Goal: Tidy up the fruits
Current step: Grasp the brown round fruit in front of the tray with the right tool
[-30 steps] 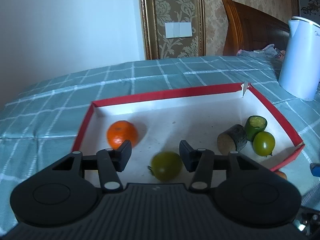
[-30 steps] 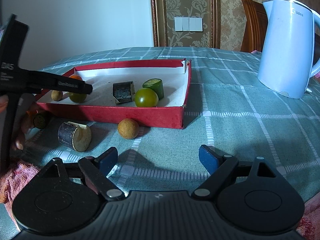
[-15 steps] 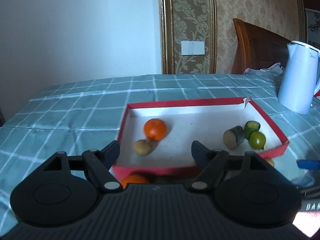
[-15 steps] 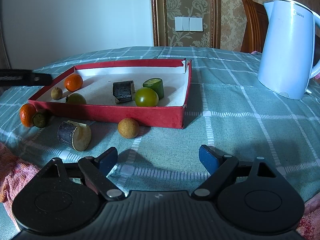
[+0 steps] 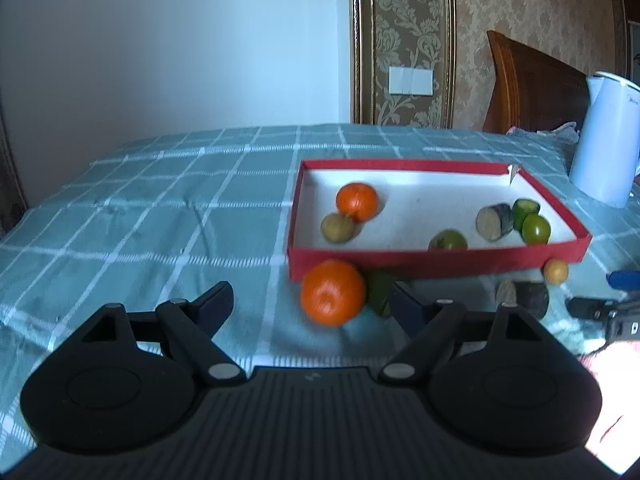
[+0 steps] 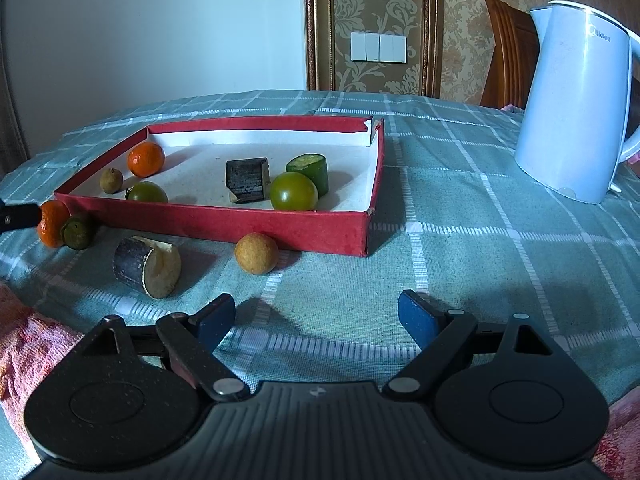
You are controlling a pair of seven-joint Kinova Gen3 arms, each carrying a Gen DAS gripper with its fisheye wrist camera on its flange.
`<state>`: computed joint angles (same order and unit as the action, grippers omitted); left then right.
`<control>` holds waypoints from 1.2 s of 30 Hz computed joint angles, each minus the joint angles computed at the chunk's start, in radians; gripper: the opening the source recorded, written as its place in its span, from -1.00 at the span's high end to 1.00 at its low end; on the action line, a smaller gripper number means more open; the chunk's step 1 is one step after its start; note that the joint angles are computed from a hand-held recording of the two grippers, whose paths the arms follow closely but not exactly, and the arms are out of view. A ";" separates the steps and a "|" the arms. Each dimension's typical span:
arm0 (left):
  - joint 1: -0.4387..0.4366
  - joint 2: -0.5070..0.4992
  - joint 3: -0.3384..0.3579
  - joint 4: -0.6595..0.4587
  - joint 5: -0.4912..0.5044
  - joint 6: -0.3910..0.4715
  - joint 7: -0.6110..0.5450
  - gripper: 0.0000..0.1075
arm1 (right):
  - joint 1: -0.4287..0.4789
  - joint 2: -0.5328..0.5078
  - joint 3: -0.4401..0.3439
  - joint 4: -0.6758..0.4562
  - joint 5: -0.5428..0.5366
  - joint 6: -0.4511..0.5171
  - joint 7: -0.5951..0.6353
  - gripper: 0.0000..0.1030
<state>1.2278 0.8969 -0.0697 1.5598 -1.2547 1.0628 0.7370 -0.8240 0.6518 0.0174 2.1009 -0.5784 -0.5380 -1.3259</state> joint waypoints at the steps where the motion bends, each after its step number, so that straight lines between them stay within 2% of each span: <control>1: 0.002 0.000 0.000 0.009 -0.002 -0.003 0.008 -0.57 | -0.002 0.001 0.001 0.000 -0.002 0.000 0.002 -0.73; 11: -0.014 -0.004 0.005 0.075 -0.020 -0.044 0.092 -0.58 | -0.003 0.002 0.001 -0.002 -0.007 0.001 0.009 -0.73; 19: -0.062 0.001 0.013 0.055 -0.024 -0.086 0.029 -0.60 | -0.002 0.002 0.000 -0.002 -0.008 0.000 0.009 -0.74; 23: -0.067 -0.007 -0.003 0.073 -0.044 -0.126 0.047 -0.63 | -0.002 0.001 0.000 -0.002 -0.008 0.001 0.010 -0.75; 26: -0.073 -0.006 -0.004 0.070 -0.051 -0.136 0.030 -0.67 | -0.016 0.003 0.015 -0.012 -0.041 0.018 0.018 -0.95; 31: -0.090 -0.027 -0.014 0.109 -0.077 -0.207 0.081 -0.69 | -0.008 0.001 0.008 -0.006 -0.030 0.011 0.007 -0.95; 36: -0.100 -0.028 -0.003 0.109 -0.082 -0.210 0.075 -0.76 | 0.008 0.007 -0.033 0.046 -0.005 -0.126 -0.054 -0.94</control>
<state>1.1283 0.8686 -0.0725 1.6683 -1.3368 0.8529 0.8115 -0.8163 0.6587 -0.0155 2.1466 -0.5835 -0.6638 -1.3798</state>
